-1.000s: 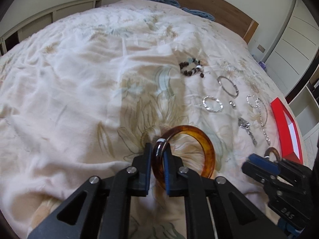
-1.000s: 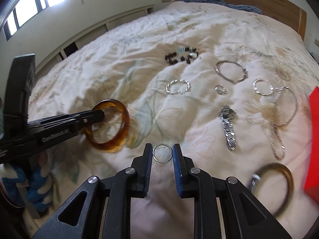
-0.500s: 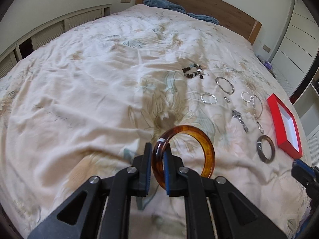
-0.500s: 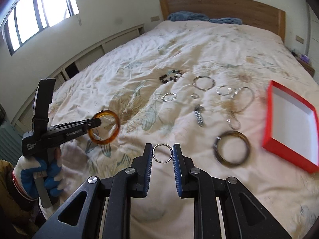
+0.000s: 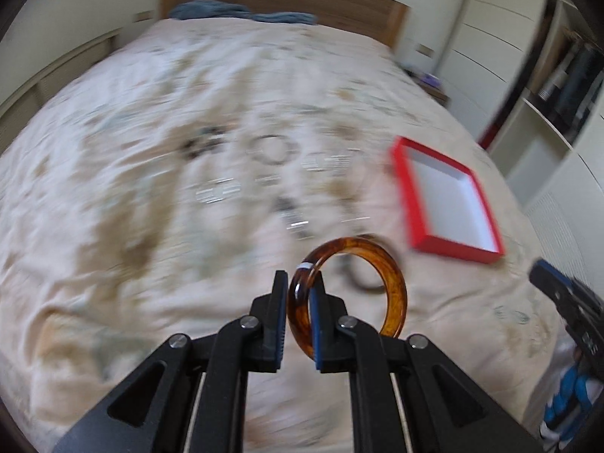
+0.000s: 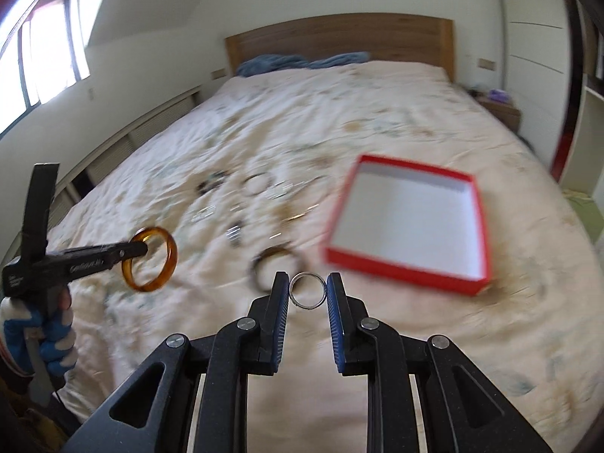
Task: Organize jewelry
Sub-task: 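Carry the amber bangle and silver ring into the red box and open both tools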
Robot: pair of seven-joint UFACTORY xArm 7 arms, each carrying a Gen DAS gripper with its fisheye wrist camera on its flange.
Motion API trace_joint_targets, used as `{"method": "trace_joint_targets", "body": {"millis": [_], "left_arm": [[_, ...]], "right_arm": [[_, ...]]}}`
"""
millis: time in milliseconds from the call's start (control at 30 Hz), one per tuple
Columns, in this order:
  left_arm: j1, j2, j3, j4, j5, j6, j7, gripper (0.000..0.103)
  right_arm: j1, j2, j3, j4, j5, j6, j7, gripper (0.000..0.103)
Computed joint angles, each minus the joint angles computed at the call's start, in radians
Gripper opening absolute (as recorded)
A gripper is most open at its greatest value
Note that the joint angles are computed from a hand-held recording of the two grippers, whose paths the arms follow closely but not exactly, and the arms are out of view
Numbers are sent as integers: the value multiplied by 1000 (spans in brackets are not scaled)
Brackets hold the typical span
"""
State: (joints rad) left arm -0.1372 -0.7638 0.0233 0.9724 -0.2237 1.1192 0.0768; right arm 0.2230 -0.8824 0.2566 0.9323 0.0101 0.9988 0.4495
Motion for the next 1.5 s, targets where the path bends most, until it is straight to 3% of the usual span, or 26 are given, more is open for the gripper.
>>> {"method": "trace_joint_targets", "body": {"millis": [167, 333, 533, 667, 1033, 1167, 1267, 1500], "left_arm": [[-88, 201, -115, 130, -40, -79, -41, 10], [-141, 451, -207, 292, 24, -143, -99, 10], [-195, 663, -233, 429, 130, -151, -135, 10], [-222, 735, -230, 462, 182, -160, -145, 10], [-248, 748, -220, 419, 247, -203, -140, 11], [-246, 747, -216, 423, 219, -201, -128, 12], [-241, 729, -211, 427, 172, -194, -119, 13], [-231, 575, -211, 368, 157, -225, -128, 13]], "right_arm": [[-46, 42, -118, 9, -40, -26, -115, 20], [-91, 166, -212, 15, -24, -114, -234, 20], [-123, 362, -283, 58, 26, -202, -380, 21], [-146, 472, -292, 105, 56, -228, -443, 21], [-192, 608, -260, 169, 17, -152, -563, 21], [-201, 598, -253, 163, 5, -144, -557, 22], [-206, 576, -248, 164, -3, -129, -536, 32], [-210, 420, -235, 149, -4, -47, -459, 33]]}}
